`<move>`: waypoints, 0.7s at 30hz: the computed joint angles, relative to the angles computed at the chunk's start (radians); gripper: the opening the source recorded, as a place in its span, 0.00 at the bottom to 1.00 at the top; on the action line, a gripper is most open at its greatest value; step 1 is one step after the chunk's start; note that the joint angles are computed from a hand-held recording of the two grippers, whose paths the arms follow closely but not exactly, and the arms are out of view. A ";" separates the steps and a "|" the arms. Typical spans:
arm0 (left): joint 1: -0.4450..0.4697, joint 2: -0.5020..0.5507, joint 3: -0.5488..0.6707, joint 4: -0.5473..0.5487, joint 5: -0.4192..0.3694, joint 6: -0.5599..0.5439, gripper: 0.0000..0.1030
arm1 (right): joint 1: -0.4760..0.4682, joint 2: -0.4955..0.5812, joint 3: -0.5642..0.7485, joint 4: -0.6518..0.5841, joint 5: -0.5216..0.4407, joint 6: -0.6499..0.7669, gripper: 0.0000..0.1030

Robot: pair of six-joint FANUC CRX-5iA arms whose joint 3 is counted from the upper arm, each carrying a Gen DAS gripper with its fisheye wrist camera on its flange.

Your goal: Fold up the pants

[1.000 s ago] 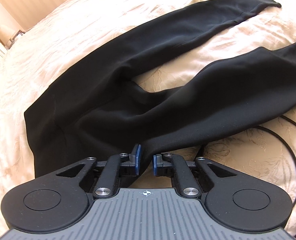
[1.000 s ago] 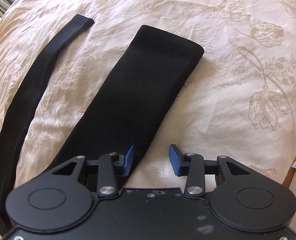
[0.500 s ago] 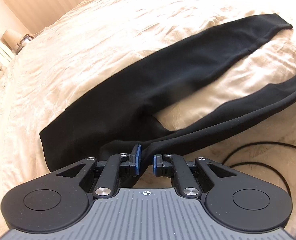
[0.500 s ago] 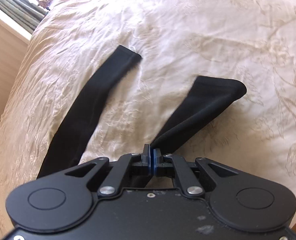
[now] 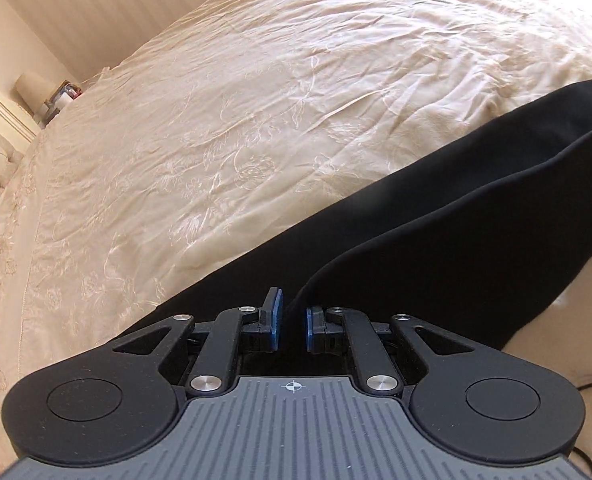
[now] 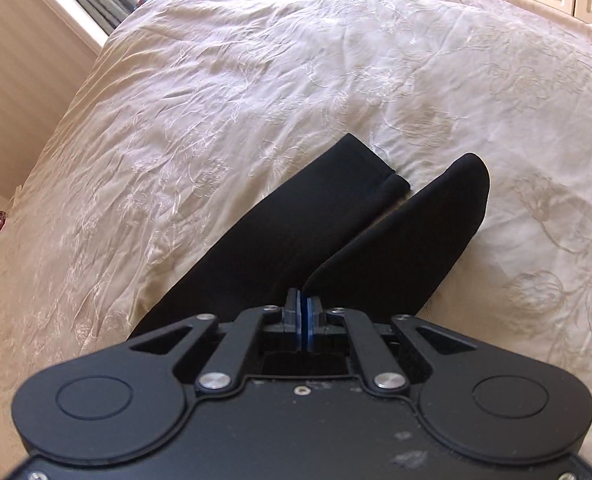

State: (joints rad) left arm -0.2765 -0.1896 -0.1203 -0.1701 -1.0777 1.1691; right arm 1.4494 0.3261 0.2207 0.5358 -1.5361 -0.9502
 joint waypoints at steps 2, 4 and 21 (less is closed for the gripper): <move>0.003 0.034 0.018 -0.002 -0.001 0.011 0.11 | -0.034 0.004 -0.001 -0.008 0.025 0.041 0.05; -0.002 0.075 0.047 -0.008 -0.013 0.031 0.11 | -0.064 0.007 -0.005 -0.024 0.051 0.068 0.05; -0.031 0.288 0.188 -0.076 -0.040 0.160 0.11 | -0.240 0.076 0.019 -0.101 0.184 0.253 0.05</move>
